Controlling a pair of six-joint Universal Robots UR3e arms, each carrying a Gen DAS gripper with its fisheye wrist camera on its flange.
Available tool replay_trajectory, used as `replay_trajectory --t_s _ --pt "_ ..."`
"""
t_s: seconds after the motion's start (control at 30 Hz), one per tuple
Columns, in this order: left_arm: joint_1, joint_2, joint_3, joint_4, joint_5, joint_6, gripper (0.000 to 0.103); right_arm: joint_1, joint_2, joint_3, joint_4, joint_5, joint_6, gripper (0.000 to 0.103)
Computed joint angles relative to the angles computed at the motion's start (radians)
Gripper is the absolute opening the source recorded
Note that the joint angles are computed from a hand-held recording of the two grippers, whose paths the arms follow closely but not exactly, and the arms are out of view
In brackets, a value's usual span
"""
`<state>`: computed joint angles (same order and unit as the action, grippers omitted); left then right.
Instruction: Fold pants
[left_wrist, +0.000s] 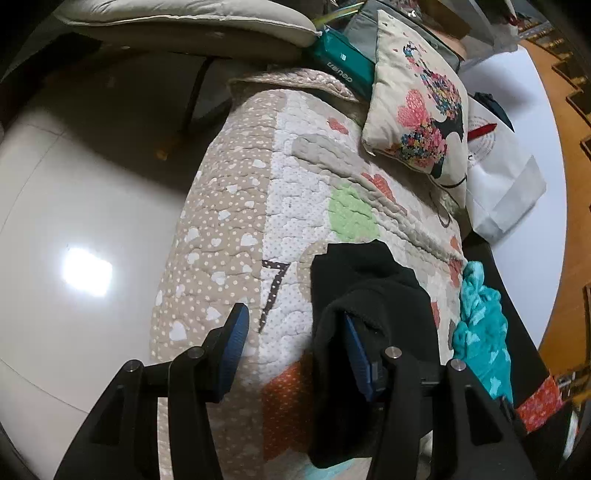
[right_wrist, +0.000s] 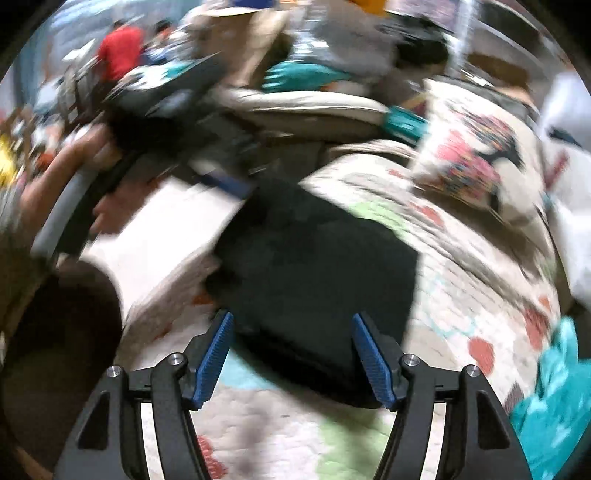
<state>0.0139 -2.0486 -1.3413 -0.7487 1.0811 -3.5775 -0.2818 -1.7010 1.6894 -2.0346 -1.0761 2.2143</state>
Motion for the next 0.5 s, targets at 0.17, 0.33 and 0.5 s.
replay_trajectory --t_s 0.17,0.33,0.5 --pt "-0.015 -0.005 -0.015 0.011 0.0 -0.04 0.05 0.037 0.186 -0.149 -0.11 -0.05 0.21 0.072" --pt "0.009 0.054 -0.124 0.087 -0.013 -0.085 0.05 0.129 0.4 -0.344 -0.081 -0.187 0.327 0.081" --pt "0.051 0.132 -0.273 0.233 -0.04 -0.18 0.053 0.111 0.475 -0.45 0.019 -0.196 0.357 0.051"
